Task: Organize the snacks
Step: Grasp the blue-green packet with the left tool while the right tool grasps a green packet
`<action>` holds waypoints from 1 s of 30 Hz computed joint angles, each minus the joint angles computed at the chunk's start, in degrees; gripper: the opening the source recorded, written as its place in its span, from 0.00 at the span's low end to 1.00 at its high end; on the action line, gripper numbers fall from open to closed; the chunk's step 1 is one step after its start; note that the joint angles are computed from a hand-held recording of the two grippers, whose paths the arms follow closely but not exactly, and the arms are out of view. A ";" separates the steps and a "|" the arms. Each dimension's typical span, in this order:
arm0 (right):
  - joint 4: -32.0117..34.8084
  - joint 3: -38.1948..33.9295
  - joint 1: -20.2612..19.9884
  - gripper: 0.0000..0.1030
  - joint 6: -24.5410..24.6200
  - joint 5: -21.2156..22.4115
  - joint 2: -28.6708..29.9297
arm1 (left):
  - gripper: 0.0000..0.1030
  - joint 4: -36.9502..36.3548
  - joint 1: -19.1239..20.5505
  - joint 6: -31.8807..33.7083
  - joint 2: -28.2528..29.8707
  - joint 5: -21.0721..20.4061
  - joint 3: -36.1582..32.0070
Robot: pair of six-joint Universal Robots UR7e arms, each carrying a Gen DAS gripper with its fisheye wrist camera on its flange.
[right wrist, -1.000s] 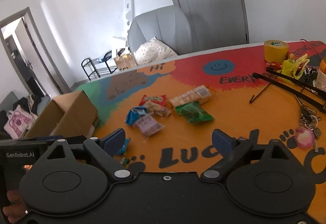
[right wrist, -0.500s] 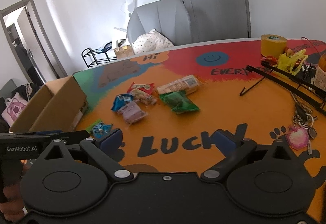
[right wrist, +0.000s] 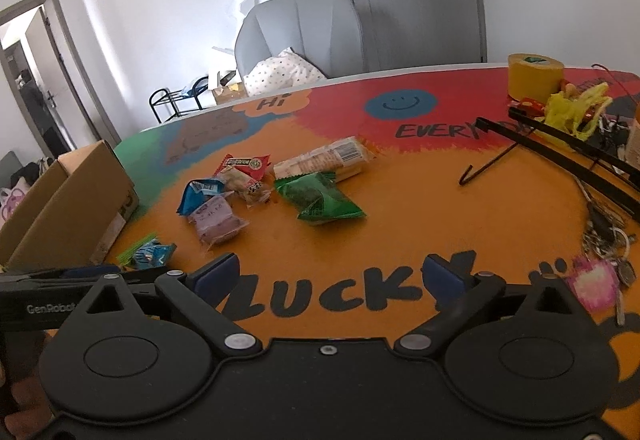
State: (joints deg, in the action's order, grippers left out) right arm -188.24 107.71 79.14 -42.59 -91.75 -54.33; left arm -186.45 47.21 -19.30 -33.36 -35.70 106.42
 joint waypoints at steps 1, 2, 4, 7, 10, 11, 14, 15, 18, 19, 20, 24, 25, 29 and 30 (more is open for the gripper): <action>0.10 -0.40 0.03 0.97 -0.14 -0.03 0.36 | 0.83 0.09 0.26 0.09 0.22 0.01 -0.37; 0.27 -0.89 0.05 0.97 -0.17 -0.03 0.76 | 0.82 0.09 0.48 0.32 0.59 0.27 -0.85; 0.87 -1.80 0.04 0.97 -0.25 0.24 1.42 | 0.81 -0.87 0.79 1.57 1.51 1.24 -1.79; 0.95 -3.16 0.18 0.95 -0.65 0.22 2.62 | 0.80 -1.77 1.39 2.69 2.34 2.01 -2.97; 1.05 -4.68 0.41 0.93 -1.15 -0.11 3.97 | 0.75 -1.39 2.14 2.62 2.83 2.74 -3.84; 1.10 -5.16 0.47 0.92 -1.11 -0.25 4.36 | 0.73 -1.05 2.38 2.42 2.99 3.09 -4.10; 1.26 -6.61 0.57 0.90 -0.81 -0.43 5.58 | 0.65 -1.07 3.10 3.01 3.56 3.43 -4.76; 1.23 -7.07 0.64 0.90 -0.80 -0.60 5.99 | 0.61 -1.26 3.13 3.42 3.74 3.84 -4.94; 0.76 -8.24 1.05 0.87 -1.27 -1.43 7.18 | 0.46 -1.91 3.33 4.43 4.14 4.46 -5.53; 0.57 -8.38 1.16 0.85 -1.57 -1.44 7.39 | 0.34 -2.04 3.43 4.58 4.07 4.30 -5.61; 0.41 -8.66 1.29 0.85 -1.88 -1.41 7.70 | 0.33 -2.42 3.62 4.89 3.85 3.40 -5.54; -0.07 -9.96 1.99 0.79 -3.50 -2.11 9.03 | 0.31 -2.81 4.02 5.96 3.70 1.72 -5.80; -0.17 -10.28 2.15 0.78 -3.87 -2.37 9.33 | 0.30 -2.81 4.09 5.82 3.66 1.51 -5.83; -0.20 -11.83 2.92 0.72 -5.11 -3.47 10.59 | 0.30 -2.52 4.37 5.31 3.29 0.96 -6.00; -0.01 -12.11 3.01 0.70 -5.15 -3.39 10.77 | 0.30 -2.69 4.41 5.56 3.20 0.90 -5.97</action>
State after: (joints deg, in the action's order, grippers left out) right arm -188.25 95.60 82.15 -47.74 -95.14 -43.57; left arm -189.14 51.62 -13.74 -30.16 -34.81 100.45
